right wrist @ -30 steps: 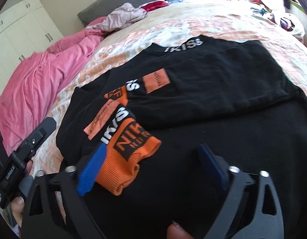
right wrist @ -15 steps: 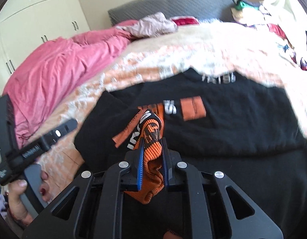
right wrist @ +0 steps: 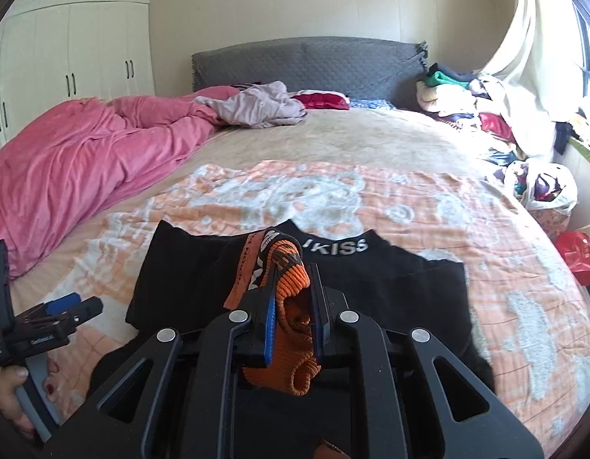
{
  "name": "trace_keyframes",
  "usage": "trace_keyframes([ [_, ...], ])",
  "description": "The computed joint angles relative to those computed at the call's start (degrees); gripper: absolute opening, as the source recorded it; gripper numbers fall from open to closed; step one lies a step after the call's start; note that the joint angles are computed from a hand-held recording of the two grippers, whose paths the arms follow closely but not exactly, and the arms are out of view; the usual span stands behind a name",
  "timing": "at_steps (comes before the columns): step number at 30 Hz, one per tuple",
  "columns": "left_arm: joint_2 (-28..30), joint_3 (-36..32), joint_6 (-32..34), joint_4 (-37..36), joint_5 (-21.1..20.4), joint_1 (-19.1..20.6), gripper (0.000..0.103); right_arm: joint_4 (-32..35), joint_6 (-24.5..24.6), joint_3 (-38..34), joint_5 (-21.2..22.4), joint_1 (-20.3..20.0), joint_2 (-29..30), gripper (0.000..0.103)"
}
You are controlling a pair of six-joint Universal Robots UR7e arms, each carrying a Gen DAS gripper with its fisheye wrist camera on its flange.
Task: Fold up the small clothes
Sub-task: 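Close the right gripper on the orange cuff while the left gripper releases it, then lay the orange cuff on the shirt body with the right gripper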
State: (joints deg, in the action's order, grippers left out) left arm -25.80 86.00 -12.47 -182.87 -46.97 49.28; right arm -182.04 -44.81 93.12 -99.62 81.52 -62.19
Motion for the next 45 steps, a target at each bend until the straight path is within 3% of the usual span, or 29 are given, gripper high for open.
trace_keyframes([
  [13, 0.9, -1.0, 1.3, 0.5, -0.6, -0.1, 0.089, -3.7, -1.2, -1.4, -0.8, -2.9, -0.1, 0.013],
  [18, 0.7, -1.6, 0.3, 1.0, -4.8, 0.5, 0.089, -3.7, -1.8, -2.3, -0.7, -3.6, 0.3, 0.013],
  [21, 1.2, -4.1, 0.7, 3.2, -7.1, 0.8, 0.089, -3.6, -2.0, -2.6, 0.6, -4.1, 0.3, 0.013],
  [28, 3.6, -11.2, 2.3, 9.3, -7.2, 0.8, 0.089, -3.2, -2.8, -4.0, 1.9, -5.2, 0.4, 0.013],
  [32, 5.6, -16.7, 2.5, 13.8, -10.6, 1.7, 0.088, -2.8, -2.9, -4.2, 2.5, -5.6, 0.3, 0.013],
  [36, 8.5, -22.5, 4.2, 18.4, -11.6, 2.0, 0.077, -3.3, -3.8, -4.6, 2.6, -6.2, 0.7, 0.010],
  [40, 11.0, -26.7, 4.6, 22.1, -12.5, 2.4, 0.049, -3.1, -3.3, -5.3, 2.4, -6.8, 1.3, 0.010],
  [45, 12.4, -28.2, 4.6, 25.4, -13.4, 2.7, 0.046, -2.9, -2.6, -5.6, 1.9, -7.4, 1.8, 0.009],
])
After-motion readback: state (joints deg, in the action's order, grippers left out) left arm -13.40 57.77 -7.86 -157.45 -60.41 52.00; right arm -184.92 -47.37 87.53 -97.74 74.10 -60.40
